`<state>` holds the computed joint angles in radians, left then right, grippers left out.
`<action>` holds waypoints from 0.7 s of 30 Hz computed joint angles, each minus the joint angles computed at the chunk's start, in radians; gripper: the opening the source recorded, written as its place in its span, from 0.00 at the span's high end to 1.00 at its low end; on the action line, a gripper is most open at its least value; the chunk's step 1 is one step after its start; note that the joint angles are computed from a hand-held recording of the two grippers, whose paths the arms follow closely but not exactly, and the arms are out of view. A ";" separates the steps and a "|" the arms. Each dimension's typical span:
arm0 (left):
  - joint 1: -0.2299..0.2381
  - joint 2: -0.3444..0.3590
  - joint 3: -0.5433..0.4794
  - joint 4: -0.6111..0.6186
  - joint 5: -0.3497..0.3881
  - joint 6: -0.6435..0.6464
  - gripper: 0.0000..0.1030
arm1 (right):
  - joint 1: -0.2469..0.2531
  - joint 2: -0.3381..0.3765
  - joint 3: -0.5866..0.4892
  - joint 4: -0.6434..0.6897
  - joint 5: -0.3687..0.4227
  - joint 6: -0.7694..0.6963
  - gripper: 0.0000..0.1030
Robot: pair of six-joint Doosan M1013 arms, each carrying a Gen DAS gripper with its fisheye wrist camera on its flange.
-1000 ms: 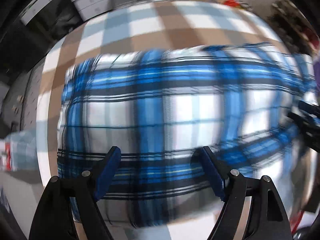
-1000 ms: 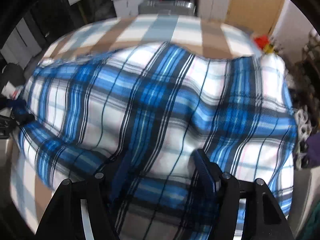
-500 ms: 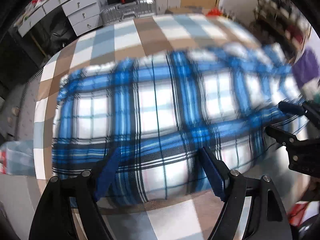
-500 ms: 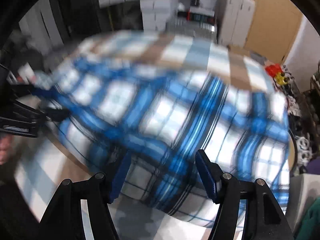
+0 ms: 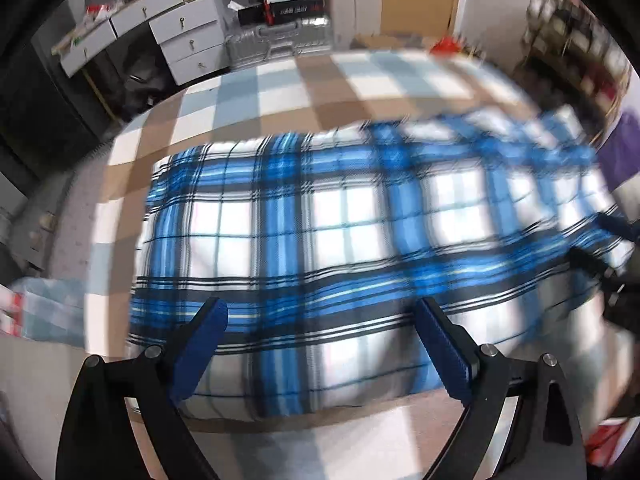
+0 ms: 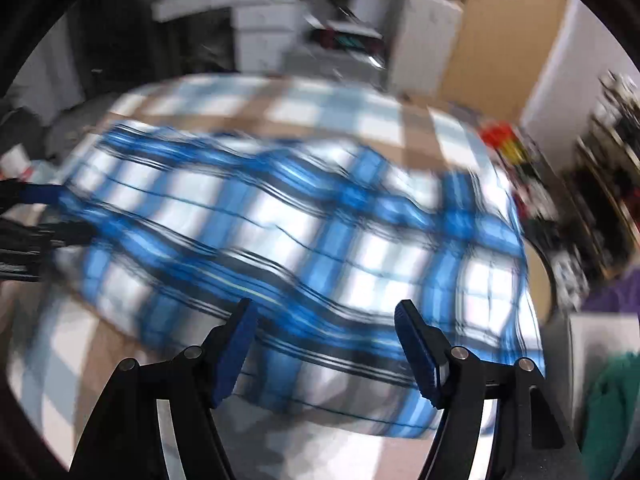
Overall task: Fold large clothes
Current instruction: 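Open both grippers and press the folded shirt flat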
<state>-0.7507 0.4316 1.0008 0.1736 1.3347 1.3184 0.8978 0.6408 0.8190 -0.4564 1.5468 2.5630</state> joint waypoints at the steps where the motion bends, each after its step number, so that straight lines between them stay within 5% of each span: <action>1: -0.001 0.014 -0.005 0.006 0.027 0.014 0.10 | -0.007 0.001 0.011 0.027 0.000 0.009 0.32; 8: 0.021 0.007 0.030 -0.040 0.006 -0.033 0.02 | 0.008 0.039 -0.043 -0.037 0.070 -0.060 0.31; 11: 0.022 0.000 0.019 -0.048 0.031 -0.032 0.03 | 0.018 -0.018 0.018 -0.081 -0.003 -0.008 0.32; 15: 0.010 -0.055 0.066 0.055 -0.024 -0.006 0.03 | 0.020 -0.063 0.089 -0.140 0.037 0.006 0.31; 21: 0.046 -0.047 0.092 0.062 -0.004 -0.010 0.03 | -0.026 -0.089 0.189 -0.026 0.035 0.108 0.33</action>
